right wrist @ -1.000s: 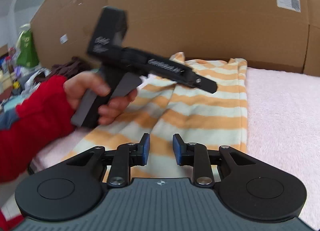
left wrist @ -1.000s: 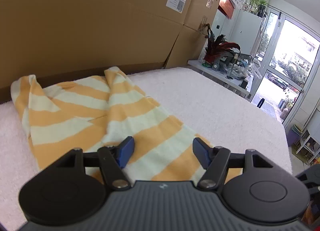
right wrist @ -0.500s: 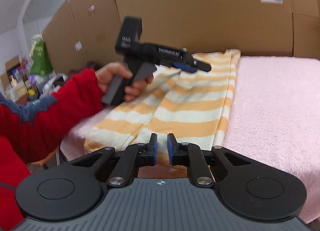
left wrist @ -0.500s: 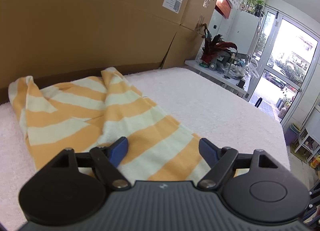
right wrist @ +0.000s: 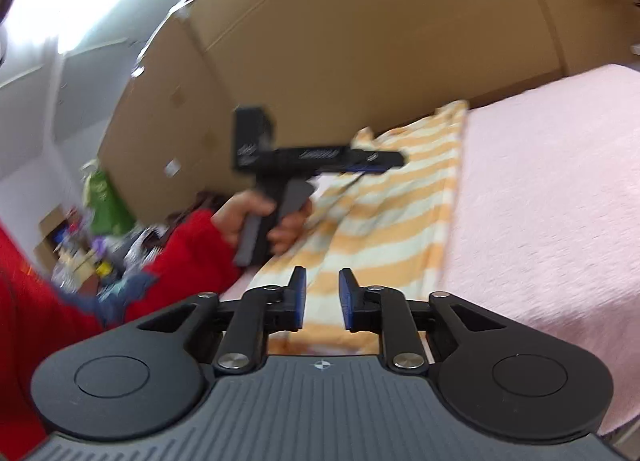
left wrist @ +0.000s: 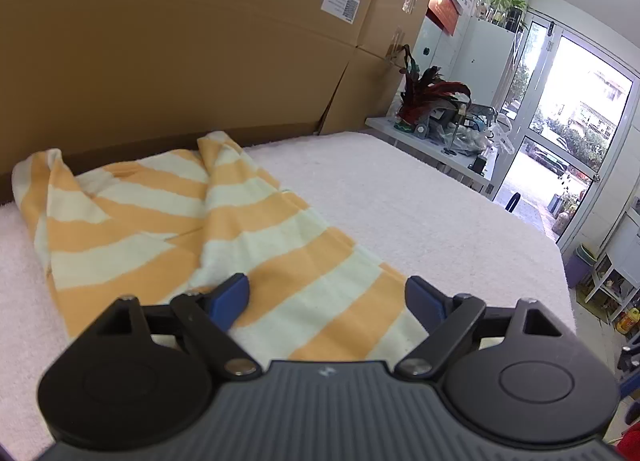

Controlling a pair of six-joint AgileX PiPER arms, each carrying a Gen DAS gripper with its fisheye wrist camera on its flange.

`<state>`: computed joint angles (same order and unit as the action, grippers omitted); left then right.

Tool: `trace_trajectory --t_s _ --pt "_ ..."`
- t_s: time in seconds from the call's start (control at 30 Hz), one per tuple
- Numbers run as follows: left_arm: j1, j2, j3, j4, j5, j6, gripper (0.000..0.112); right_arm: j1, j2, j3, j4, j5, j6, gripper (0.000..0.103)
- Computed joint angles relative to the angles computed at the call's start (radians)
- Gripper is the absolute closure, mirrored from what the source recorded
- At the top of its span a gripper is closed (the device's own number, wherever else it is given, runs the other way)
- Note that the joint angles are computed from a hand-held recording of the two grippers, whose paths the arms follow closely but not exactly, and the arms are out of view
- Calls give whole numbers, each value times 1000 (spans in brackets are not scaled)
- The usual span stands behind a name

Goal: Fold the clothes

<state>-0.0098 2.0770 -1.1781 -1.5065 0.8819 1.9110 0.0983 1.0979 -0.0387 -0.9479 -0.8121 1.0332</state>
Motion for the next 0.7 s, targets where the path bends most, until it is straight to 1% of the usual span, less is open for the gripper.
trace_trajectory --t_s 0.03,0.1,0.13,0.17,0.23,0.33,0.37,0.4,0.43,0.47,0.5,0.53,0.57,0.6,0.67,0.7 --pt "0 0 0 2 2 -2 24 -17 -33 -11 -33 40 50 80" --pt "1 -1 1 6 4 -3 21 -9 -74 -18 -77 130 71 80" --pt "1 -2 2 9 5 -3 21 -34 -84 -19 -140 135 120 80" --pt "1 -2 2 10 5 -2 20 -65 -93 -20 -208 131 173 80" --pt "2 -2 2 10 8 -3 20 -99 -110 -17 -294 124 239 80" --pt "6 2 0 10 17 -11 20 -132 -108 -11 -380 106 286 80" --pt "4 0 1 9 15 -9 20 -146 -81 -4 -375 80 262 77" --pt "4 0 1 9 14 -9 21 -138 -56 6 -330 72 214 77" --pt "4 0 1 10 13 -9 22 -120 -29 19 -264 66 154 86" --pt "3 0 0 10 12 -9 22 -119 -9 24 -238 61 126 95" --pt "3 0 0 11 11 -10 23 -143 0 27 -251 41 123 95" --pt "2 -1 0 11 10 -10 23 -184 8 26 -296 14 136 95" --pt "2 -1 -1 12 8 -11 22 -214 -7 23 -349 5 162 95" --pt "2 -1 -1 13 7 -11 22 -205 -27 21 -361 27 174 95" --pt "1 -1 -2 14 5 -12 21 -198 -1 16 -349 30 163 95" --pt "0 -2 -2 14 4 -13 21 -211 9 6 -377 20 183 94"
